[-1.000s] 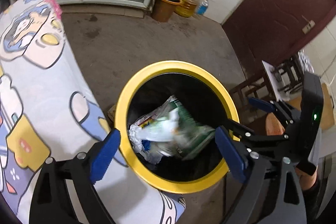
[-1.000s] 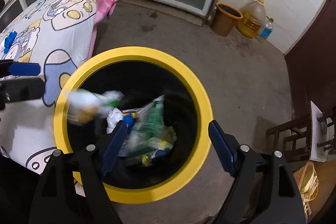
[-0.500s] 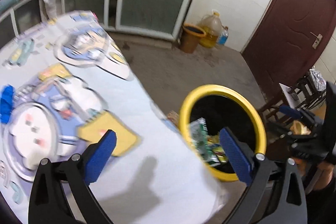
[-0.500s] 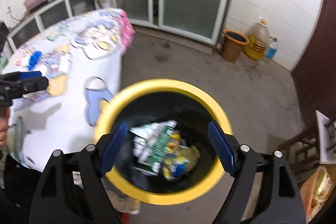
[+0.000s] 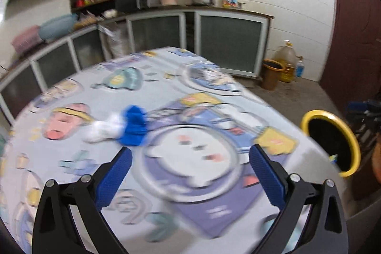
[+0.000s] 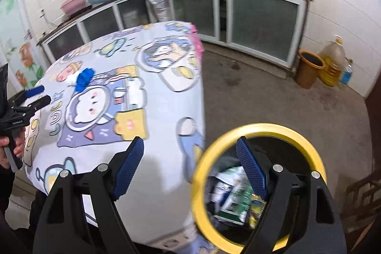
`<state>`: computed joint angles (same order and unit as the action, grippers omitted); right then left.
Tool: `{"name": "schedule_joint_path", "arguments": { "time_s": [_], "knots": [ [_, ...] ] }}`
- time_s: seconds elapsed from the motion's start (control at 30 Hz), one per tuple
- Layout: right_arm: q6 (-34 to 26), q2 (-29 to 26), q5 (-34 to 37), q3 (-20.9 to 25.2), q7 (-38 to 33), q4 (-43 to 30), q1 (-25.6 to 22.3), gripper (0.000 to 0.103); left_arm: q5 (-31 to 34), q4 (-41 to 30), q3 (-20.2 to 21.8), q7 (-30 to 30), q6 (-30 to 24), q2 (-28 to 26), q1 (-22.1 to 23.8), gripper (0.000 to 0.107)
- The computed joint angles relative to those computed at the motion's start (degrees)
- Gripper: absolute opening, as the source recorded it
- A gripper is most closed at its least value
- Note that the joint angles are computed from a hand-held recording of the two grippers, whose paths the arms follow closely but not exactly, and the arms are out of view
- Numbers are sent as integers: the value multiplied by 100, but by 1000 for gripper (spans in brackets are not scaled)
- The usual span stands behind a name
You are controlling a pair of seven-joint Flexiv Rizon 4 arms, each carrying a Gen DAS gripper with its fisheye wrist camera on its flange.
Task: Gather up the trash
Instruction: 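Move both open tools back toward the tissue bundle and blue glove on the table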
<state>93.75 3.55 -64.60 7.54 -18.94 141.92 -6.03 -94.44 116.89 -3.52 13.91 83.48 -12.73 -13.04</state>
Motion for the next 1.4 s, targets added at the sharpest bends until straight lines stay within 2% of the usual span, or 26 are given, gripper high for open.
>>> {"name": "schedule_joint_path", "arguments": {
  "time_s": [0.07, 0.1, 0.17, 0.2, 0.23, 0.27, 0.33, 0.37, 0.43, 0.53, 0.57, 0.6, 0.63, 0.67, 0.7, 0.73, 0.8, 0.9, 1.0, 1.17, 1.4],
  "knots": [
    [44, -226, 239, 51, -188, -188, 213, 77, -235, -83, 100, 316, -6, -40, 97, 95],
    [15, -344, 714, 109, -537, -289, 436, 77, -192, -90, 171, 308, -157, -43, 214, 95],
    [55, -533, 937, 77, -711, -475, 717, 76, -89, -123, 252, 280, -382, -78, 447, 95],
    [21, -638, 1431, 212, -1108, -572, 831, 76, -47, -133, 258, 281, -415, -94, 523, 95],
    [-22, -779, 2150, 520, -1697, -709, 826, 76, 22, -157, 268, 267, -433, -131, 604, 95],
    [-18, -936, 2583, 769, -2036, -875, 805, 76, 47, -172, 270, 279, -450, -158, 679, 95],
    [-241, -1328, 3692, 1629, -2959, -1357, 487, 76, 292, -275, 278, 82, -560, -273, 880, 95],
    [-310, -1490, 3922, 1866, -3156, -1546, 404, 76, 389, -284, 266, 19, -655, -287, 975, 95],
    [-504, -1857, 4391, 2240, -3619, -1986, 347, 76, 791, -321, 259, -181, -1077, -321, 1239, 95],
    [-728, -2284, 4514, 2455, -3801, -2486, 367, 71, 1438, -477, 213, -347, -1637, -447, 1574, 95],
    [-899, -2536, 4900, 2777, -4171, -2807, 234, 71, 1982, -601, 252, -576, -2102, -527, 1761, 95],
    [-1141, -2802, 5174, 3213, -4501, -3121, -35, 71, 2263, -667, 233, -664, -2347, -560, 1882, 95],
    [-1388, -3026, 5367, 3506, -4741, -3397, -187, 71, 2734, -828, 246, -779, -2782, -642, 2042, 95],
    [-1683, -3296, 5536, 3763, -4955, -3739, -290, 71, 2903, -899, 205, -777, -2909, -679, 2130, 95],
    [-1926, -3544, 5685, 3946, -5115, -4057, -334, 71, 3257, -1079, 193, -780, -3282, -764, 2265, 95],
    [-2125, -3705, 5786, 4008, -5189, -4302, -309, 71, 3573, -1258, 177, -812, -3613, -848, 2374, 95],
    [-2651, -3914, 5809, 3750, -4988, -4831, 34, 71, 4024, -1572, 124, -841, -4055, -1013, 2518, 95],
    [-3101, -4399, 6199, 3907, -5159, -5600, 145, 71, 4557, -2127, 40, -1000, -4500, -1351, 2654, 95],
    [-3436, -4723, 6454, 3909, -5280, -6217, 342, 67, 4815, -2633, -68, -1257, -4729, -1707, 2740, 95],
    [-3999, -5051, 6587, 3553, -5342, -7044, 827, 59, 5121, -3288, -225, -1672, -4843, -2193, 2812, 95],
    [-4567, -5317, 6867, 3025, -5447, -7748, 1302, 54, 5881, -3876, -219, -1965, -5030, -2609, 2783, 95]
  ]
}}
